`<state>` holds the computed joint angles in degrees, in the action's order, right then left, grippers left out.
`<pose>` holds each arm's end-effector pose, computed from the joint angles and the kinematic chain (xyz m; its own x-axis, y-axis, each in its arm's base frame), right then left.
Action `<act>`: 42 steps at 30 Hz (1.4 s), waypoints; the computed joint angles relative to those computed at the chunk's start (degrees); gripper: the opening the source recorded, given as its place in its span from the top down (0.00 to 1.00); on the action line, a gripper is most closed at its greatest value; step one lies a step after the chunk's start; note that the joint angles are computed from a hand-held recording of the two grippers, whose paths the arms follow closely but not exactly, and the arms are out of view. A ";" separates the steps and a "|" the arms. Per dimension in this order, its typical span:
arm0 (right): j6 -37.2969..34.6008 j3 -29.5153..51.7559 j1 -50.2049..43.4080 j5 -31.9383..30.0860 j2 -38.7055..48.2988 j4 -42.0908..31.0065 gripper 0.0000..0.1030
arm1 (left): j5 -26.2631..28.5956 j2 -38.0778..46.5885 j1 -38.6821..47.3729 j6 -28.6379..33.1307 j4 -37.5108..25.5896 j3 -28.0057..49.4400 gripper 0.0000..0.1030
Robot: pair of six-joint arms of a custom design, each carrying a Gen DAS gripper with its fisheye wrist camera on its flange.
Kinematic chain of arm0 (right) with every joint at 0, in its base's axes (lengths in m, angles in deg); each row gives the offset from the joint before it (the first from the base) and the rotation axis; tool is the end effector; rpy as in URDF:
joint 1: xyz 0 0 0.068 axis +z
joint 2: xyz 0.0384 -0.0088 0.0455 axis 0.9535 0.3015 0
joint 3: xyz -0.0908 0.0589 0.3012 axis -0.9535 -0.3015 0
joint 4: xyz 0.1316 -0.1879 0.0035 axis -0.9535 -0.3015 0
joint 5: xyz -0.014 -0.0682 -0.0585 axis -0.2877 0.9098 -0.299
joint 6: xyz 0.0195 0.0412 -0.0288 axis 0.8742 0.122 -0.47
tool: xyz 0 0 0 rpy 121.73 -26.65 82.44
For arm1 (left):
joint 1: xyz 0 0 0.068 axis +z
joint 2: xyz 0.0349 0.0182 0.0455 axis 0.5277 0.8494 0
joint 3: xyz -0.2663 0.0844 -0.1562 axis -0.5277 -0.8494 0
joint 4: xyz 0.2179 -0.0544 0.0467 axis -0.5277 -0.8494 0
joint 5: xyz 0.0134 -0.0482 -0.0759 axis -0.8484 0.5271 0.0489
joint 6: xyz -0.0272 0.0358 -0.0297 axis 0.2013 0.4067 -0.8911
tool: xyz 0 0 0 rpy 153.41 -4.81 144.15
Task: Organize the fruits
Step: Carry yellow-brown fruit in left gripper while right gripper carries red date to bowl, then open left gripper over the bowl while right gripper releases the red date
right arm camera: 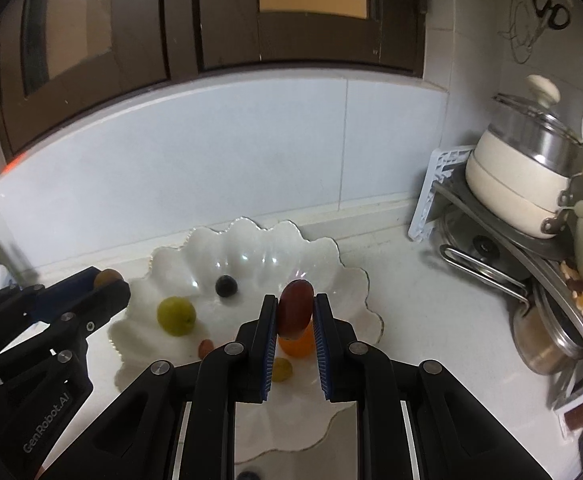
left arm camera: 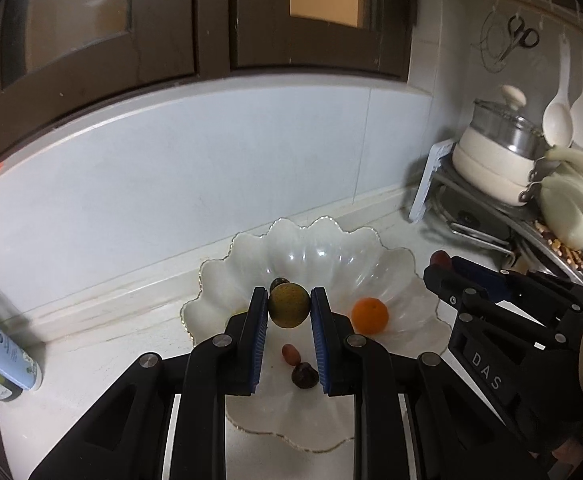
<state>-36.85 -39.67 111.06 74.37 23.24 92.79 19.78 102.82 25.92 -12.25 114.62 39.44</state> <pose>0.1964 0.1461 0.1564 -0.6247 -0.2090 -0.7524 -0.3314 0.9434 0.0132 0.1468 -0.0109 0.1694 -0.6553 -0.0670 -0.7524 -0.0786 0.9967 -0.0204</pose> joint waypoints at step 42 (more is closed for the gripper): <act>-3.29 12.48 -9.11 -10.71 13.76 -11.18 0.70 | 2.50 22.40 0.56 -0.66 -1.13 10.72 0.63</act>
<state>-40.14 -27.20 101.95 63.65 36.99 81.61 22.28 125.23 26.48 -12.91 113.49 50.16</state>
